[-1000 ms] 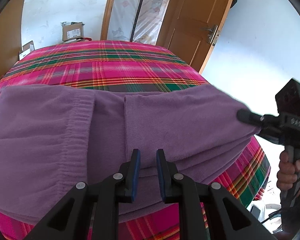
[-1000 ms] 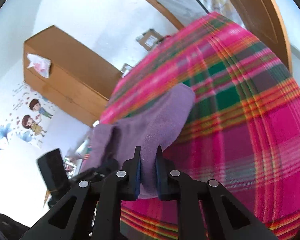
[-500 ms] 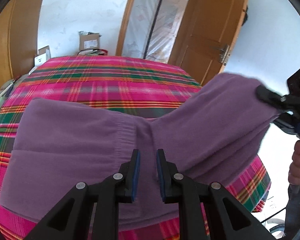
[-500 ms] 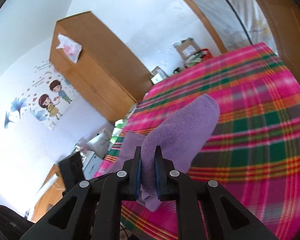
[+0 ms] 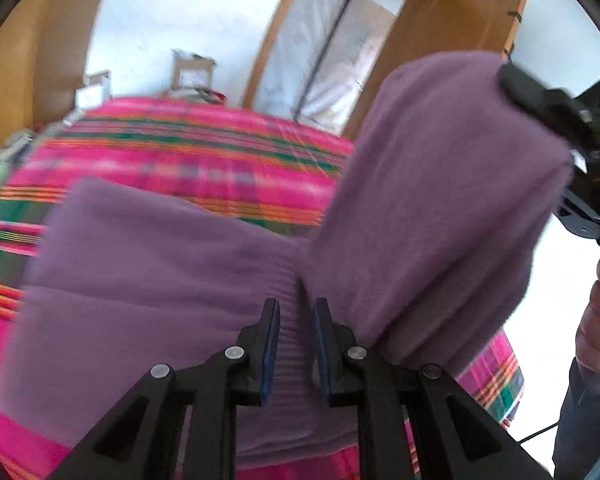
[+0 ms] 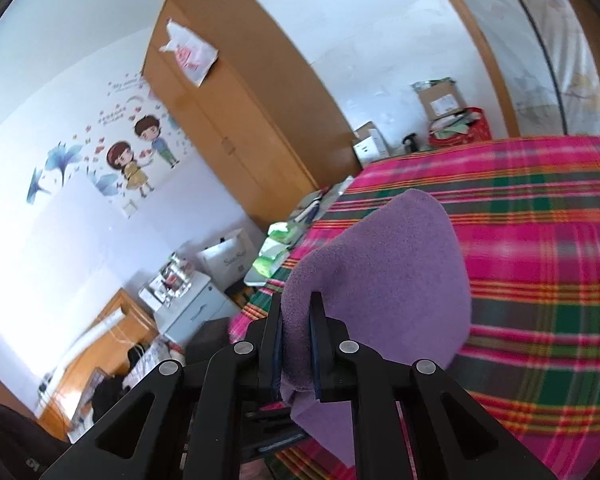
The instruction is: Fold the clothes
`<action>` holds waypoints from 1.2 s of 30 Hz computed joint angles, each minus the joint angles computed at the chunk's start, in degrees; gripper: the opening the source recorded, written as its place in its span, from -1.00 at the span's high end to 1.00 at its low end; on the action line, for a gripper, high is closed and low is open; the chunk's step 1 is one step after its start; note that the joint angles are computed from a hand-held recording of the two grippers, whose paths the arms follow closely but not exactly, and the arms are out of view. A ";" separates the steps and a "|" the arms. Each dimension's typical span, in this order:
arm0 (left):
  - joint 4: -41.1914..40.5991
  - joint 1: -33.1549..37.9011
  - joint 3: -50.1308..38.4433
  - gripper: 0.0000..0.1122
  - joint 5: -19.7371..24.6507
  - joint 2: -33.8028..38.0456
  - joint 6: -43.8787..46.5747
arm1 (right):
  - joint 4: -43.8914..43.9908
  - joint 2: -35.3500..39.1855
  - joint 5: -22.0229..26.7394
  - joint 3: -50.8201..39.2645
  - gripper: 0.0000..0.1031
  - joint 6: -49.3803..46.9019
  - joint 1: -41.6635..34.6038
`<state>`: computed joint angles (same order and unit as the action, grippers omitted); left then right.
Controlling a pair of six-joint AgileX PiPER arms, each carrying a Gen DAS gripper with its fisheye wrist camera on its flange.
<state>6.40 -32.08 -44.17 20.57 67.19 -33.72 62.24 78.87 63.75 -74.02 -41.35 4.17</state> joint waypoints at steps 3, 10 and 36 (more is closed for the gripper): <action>5.95 2.06 2.65 0.70 2.64 -5.27 -5.35 | -2.39 2.65 -1.95 -3.68 0.78 2.28 4.96; -4.87 14.48 10.50 0.70 4.16 -14.04 5.58 | -8.43 10.51 -5.15 -12.91 0.78 7.88 16.24; -62.17 52.11 11.15 0.39 18.09 -13.85 73.86 | -8.31 24.38 -9.74 -17.61 0.18 6.34 22.86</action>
<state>-55.77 20.02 -33.02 38.66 53.34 40.14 53.92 103.24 54.01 -91.64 -35.01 27.04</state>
